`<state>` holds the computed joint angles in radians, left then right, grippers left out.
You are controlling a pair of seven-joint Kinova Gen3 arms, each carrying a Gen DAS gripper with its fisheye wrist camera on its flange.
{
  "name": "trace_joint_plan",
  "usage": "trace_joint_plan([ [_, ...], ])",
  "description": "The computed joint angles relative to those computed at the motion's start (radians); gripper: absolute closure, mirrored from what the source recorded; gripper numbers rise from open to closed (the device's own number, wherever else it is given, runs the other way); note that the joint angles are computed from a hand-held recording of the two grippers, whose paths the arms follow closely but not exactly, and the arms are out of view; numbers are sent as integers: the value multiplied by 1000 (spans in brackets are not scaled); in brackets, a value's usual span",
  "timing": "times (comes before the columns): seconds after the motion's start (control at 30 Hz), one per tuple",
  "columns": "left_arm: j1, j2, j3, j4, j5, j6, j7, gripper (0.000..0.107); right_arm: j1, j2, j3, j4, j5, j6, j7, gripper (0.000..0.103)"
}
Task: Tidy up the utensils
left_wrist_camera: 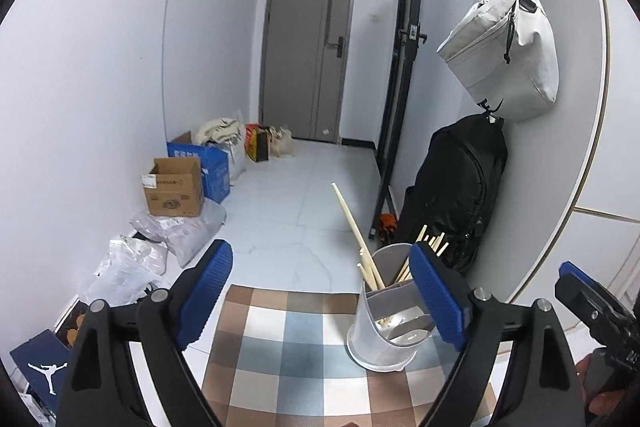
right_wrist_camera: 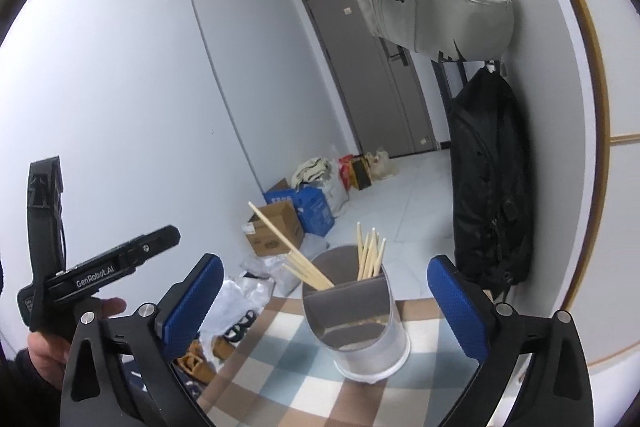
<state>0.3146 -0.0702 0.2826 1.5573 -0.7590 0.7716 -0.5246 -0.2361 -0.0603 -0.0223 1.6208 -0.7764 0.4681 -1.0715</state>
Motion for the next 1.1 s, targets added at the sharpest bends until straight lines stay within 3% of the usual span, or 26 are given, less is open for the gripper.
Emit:
trace_joint_plan([
  [0.3, 13, -24, 67, 126, -212, 1, 220, 8, -92, -86, 21, 178, 13, -179, 24, 0],
  [0.67, 62, -10, 83, 212, -371, 26, 397, 8, -268, -113, 153, 251, 16, -246, 45, 0],
  [0.83, 87, 7, 39, 198, -290, 20, 352, 8, -276, -105, 157, 254, 43, -243, 29, 0],
  [1.1, 91, 7, 39, 196, -291, 21, 344, 8, -333, -88, 189, 257, 38, -273, 65, 0],
])
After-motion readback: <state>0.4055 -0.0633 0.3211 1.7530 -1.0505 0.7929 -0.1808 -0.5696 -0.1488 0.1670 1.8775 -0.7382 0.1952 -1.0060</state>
